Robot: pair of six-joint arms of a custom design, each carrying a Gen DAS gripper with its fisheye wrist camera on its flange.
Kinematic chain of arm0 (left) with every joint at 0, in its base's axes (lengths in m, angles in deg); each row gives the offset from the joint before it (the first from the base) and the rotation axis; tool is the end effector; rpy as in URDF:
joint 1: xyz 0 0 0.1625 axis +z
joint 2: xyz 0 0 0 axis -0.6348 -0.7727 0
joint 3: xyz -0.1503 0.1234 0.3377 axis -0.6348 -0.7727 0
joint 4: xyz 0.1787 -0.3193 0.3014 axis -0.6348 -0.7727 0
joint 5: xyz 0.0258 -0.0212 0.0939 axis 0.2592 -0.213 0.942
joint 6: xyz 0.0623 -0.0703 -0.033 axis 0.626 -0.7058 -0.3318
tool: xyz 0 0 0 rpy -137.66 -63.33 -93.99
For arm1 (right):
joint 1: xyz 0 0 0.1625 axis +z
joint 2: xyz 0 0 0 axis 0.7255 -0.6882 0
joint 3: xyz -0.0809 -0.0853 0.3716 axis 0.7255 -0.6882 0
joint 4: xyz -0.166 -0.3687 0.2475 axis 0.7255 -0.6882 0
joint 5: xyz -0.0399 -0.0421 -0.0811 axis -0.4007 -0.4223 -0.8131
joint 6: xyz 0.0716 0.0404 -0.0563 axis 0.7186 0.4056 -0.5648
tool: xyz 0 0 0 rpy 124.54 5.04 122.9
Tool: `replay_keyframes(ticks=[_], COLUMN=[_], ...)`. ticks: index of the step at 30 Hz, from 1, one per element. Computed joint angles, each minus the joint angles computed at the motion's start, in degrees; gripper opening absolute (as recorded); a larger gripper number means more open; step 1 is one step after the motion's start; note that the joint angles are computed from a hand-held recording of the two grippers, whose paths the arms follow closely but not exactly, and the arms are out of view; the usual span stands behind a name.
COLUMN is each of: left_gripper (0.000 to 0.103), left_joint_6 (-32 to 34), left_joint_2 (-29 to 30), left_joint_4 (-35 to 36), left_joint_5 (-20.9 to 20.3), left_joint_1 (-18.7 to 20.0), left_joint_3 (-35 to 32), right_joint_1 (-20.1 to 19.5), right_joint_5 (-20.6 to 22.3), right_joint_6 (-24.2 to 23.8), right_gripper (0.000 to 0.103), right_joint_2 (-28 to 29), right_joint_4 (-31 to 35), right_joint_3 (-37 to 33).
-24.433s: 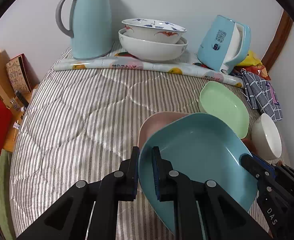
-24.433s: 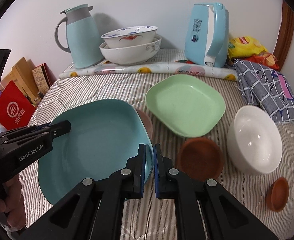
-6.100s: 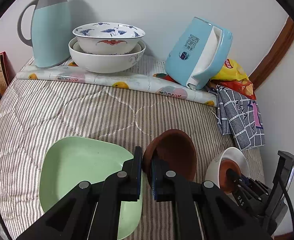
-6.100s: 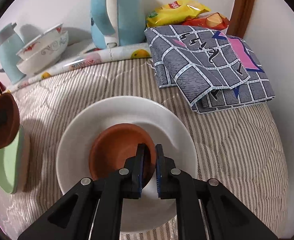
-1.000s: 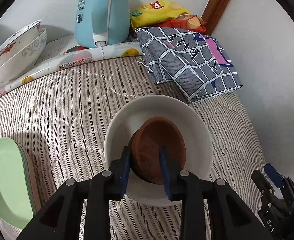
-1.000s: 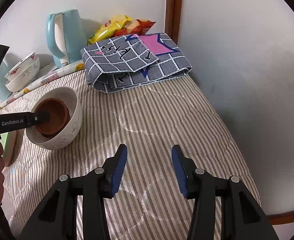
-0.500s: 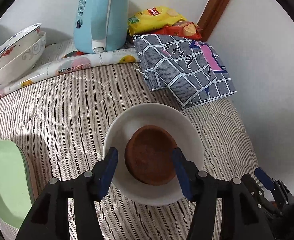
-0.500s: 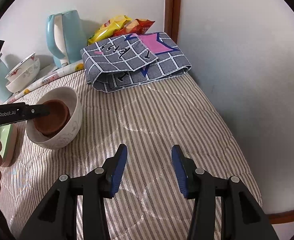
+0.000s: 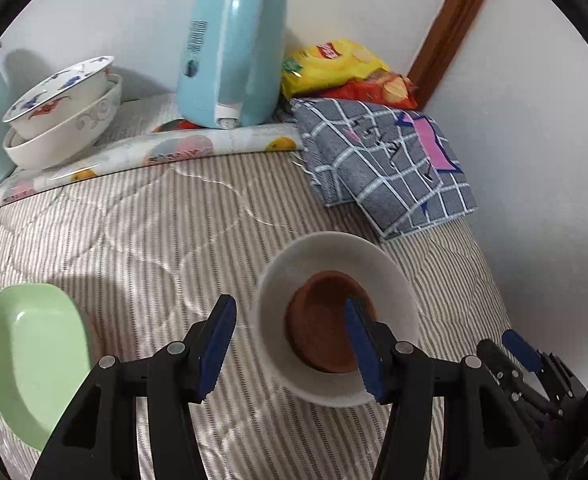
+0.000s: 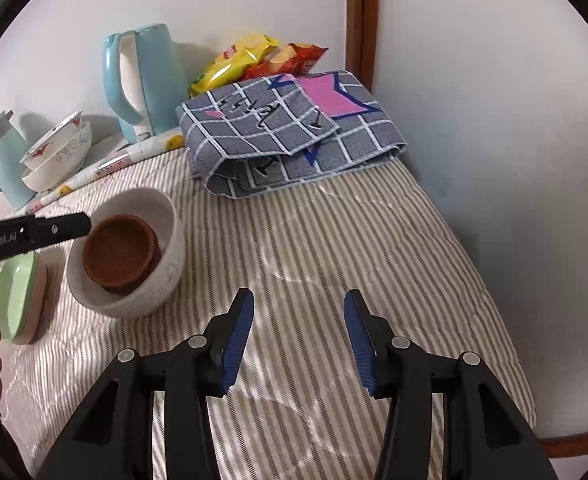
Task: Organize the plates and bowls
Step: 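Close both grippers on opposite sides of the white bowl rim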
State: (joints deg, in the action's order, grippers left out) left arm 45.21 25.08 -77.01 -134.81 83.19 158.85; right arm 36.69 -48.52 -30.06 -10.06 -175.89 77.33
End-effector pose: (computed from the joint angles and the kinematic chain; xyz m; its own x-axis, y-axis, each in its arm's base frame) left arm -0.4022 -0.6526 -0.0133 -0.8118 0.2438 -0.5305 0.4379 0.8553 -0.2770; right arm 0.0111 -0.5568 0.3253 -0.7154 0.2389 0.6566 -0.2768 0.7660 -0.5802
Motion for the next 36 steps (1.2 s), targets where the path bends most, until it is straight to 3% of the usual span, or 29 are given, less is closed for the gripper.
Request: replay_keyframes(ticks=[4, 9, 13, 22, 29, 36], left_gripper=[0.053, 0.044, 0.033, 0.033, 0.034, 0.035], left_joint_6=[-0.8, -2.0, -2.1, -0.9, -0.7, 0.0], left_joint_2=[-0.7, -1.1, -0.7, 1.4, 3.0, 3.8], left_joint_4=[0.7, 1.8, 3.2, 5.4, 7.2, 7.7], left_joint_5=[2.4, 3.1, 2.0, 1.5, 1.9, 2.7], left_joint_1=[0.4, 1.2, 1.7, 2.3, 2.8, 3.0], left_joint_3=[0.4, 0.5, -0.1, -2.5, -3.8, -4.5], right_joint_1=[0.5, 0.9, 1.4, 1.8, 2.2, 2.4], right_joint_5=[1.7, 4.8, 4.8, 4.7, 0.8, -0.7], right_joint_6=[0.3, 2.1, 2.2, 2.4, 1.4, 0.5], right_gripper=[0.047, 0.047, 0.047, 0.047, 0.036, 0.035], right_joint_2=[1.3, 3.1, 4.8, 8.0, 11.4, 13.0], right_joint_4=[0.8, 3.3, 3.5, 6.6, 8.1, 10.1], right_joint_3=[-1.7, -4.0, -5.2, -8.0, -10.5, -11.7])
